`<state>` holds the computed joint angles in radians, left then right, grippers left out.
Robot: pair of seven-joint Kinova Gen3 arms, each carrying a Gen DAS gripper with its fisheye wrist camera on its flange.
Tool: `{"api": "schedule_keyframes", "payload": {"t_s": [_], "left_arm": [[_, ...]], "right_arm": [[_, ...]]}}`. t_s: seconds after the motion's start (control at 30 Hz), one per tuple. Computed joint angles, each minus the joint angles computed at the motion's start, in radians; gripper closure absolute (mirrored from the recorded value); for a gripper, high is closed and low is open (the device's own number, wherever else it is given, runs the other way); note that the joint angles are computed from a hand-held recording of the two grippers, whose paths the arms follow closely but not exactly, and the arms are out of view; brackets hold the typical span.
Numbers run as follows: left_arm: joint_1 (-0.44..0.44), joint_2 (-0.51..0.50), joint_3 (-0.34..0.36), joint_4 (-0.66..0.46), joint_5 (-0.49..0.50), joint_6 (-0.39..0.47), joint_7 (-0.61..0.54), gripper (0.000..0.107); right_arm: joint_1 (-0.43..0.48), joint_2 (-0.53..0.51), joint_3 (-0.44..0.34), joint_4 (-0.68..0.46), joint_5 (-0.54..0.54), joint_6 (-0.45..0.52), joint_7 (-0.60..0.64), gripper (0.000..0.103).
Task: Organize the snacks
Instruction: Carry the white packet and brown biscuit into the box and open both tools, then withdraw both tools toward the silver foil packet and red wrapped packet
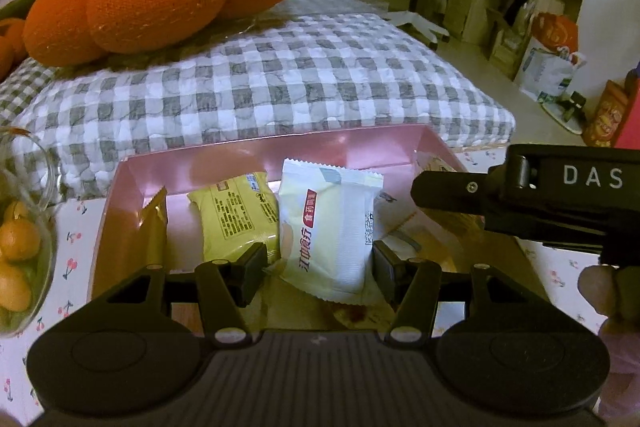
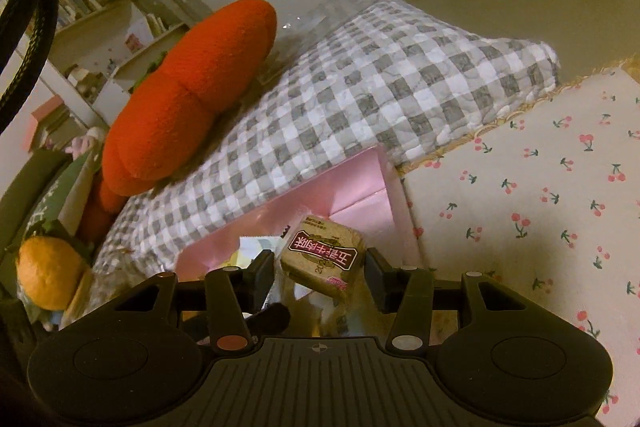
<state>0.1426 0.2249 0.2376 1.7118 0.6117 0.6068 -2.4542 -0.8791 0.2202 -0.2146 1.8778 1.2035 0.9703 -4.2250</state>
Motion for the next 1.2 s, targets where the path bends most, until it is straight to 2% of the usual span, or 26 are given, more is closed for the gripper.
{"api": "schedule_keyframes", "payload": {"t_s": [0.2, 0.27, 0.47, 0.63, 0.8, 0.87, 1.2], "left_arm": [[-0.007, 0.002, 0.002, -0.008, -0.001, 0.015, -0.007, 0.053], [-0.016, -0.006, 0.006, 0.003, 0.017, 0.015, -0.037, 0.051], [-0.009, -0.025, -0.005, 0.009, 0.028, 0.033, -0.061, 0.036], [0.002, -0.034, -0.020, -0.006, 0.004, 0.063, -0.041, 0.031], [-0.009, -0.057, -0.034, -0.006, 0.016, 0.094, -0.042, 0.026], [-0.014, -0.072, -0.041, -0.001, 0.026, 0.105, -0.048, 0.024], [-0.022, -0.153, -0.091, 0.034, 0.057, 0.166, -0.073, 0.014]], "right_arm": [[-0.006, 0.005, 0.000, 0.001, 0.023, 0.029, -0.007, 0.051], [-0.008, 0.002, -0.001, 0.004, 0.029, 0.033, -0.019, 0.042], [-0.010, -0.005, -0.011, -0.005, 0.018, 0.046, 0.002, 0.036], [-0.022, -0.018, -0.022, -0.026, -0.016, 0.081, 0.047, 0.030], [-0.035, -0.033, -0.034, -0.053, -0.057, 0.126, 0.086, 0.028], [-0.042, -0.035, -0.040, -0.070, -0.075, 0.148, 0.111, 0.023], [-0.106, -0.022, -0.058, -0.188, -0.155, 0.270, 0.251, 0.021]]}}
